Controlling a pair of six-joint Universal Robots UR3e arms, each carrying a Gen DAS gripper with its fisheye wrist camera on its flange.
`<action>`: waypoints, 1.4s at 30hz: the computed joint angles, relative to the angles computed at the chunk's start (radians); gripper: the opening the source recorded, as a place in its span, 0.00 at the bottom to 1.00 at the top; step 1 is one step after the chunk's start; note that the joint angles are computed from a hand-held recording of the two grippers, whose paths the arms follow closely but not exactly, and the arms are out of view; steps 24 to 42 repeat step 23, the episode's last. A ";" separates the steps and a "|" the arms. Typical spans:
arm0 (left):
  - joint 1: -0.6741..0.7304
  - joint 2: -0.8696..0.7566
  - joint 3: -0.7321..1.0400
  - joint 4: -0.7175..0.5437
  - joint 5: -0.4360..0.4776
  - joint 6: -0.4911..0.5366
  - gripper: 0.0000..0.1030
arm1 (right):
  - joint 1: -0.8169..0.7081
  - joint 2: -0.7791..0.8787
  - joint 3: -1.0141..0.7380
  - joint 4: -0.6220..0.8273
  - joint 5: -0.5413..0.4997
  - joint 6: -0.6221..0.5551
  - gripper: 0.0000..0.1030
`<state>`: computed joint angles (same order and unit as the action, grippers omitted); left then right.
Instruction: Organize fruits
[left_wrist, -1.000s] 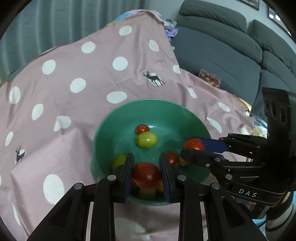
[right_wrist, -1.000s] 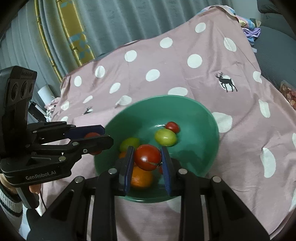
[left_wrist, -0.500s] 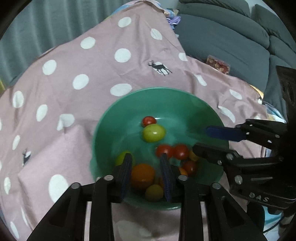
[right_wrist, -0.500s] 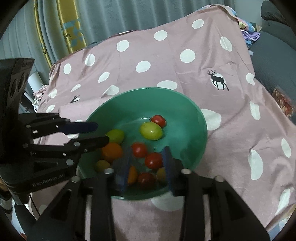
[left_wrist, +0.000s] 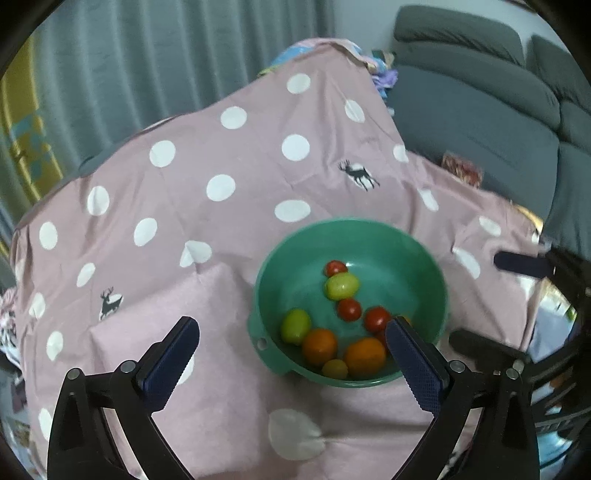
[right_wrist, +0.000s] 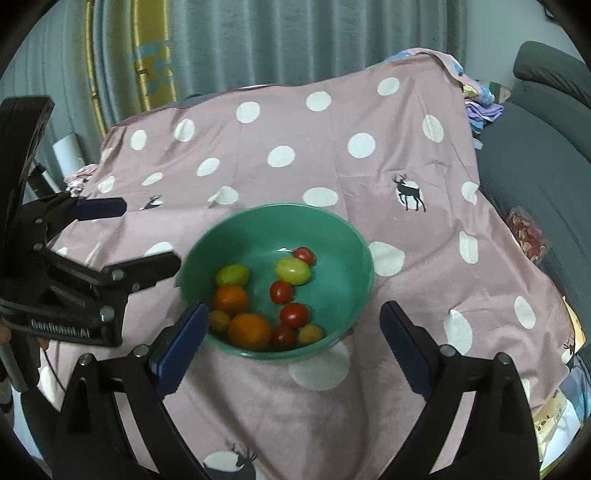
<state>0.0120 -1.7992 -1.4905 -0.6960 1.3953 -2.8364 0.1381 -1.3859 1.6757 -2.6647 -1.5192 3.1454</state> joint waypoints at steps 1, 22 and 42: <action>-0.001 0.003 0.005 -0.009 0.005 -0.007 0.98 | 0.004 -0.004 0.001 0.002 -0.001 -0.001 0.92; -0.054 0.053 -0.031 0.032 0.137 -0.026 0.98 | 0.013 -0.071 0.037 0.009 -0.008 -0.024 0.92; -0.056 0.050 -0.029 0.029 0.140 -0.025 0.98 | 0.013 -0.070 0.035 0.010 -0.008 -0.024 0.92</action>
